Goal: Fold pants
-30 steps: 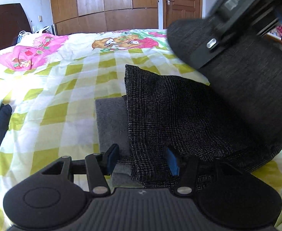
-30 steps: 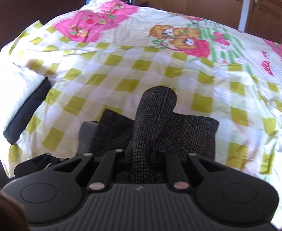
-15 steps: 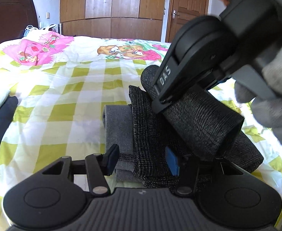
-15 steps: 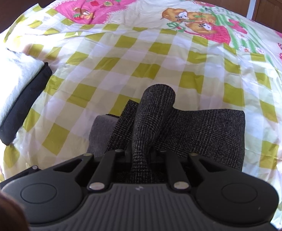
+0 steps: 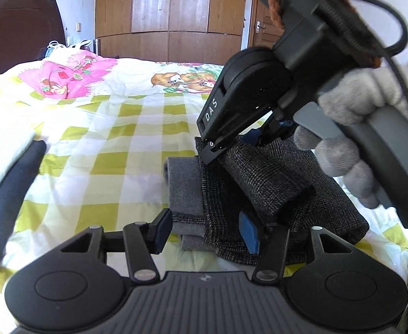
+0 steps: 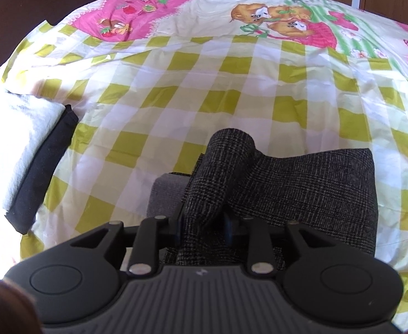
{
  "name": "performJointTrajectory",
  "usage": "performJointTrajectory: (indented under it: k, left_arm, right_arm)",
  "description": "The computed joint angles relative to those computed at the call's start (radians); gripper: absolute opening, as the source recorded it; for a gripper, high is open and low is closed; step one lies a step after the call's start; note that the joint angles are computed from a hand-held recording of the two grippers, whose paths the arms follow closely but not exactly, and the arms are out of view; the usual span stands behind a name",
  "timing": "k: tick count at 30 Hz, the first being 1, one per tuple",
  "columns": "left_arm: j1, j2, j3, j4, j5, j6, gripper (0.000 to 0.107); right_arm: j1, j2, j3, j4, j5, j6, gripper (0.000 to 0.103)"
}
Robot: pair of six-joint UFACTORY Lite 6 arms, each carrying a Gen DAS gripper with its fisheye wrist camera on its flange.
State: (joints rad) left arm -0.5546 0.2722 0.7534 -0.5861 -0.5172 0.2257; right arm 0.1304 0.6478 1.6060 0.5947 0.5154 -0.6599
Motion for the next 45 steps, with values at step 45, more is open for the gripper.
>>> performJointTrajectory:
  k: [45]
  left_arm:
    - [-0.124, -0.026, 0.099, -0.288, 0.031, 0.321, 0.070]
  right_arm:
    - [-0.044, 0.038, 0.053, 0.092, 0.100, -0.241, 0.034]
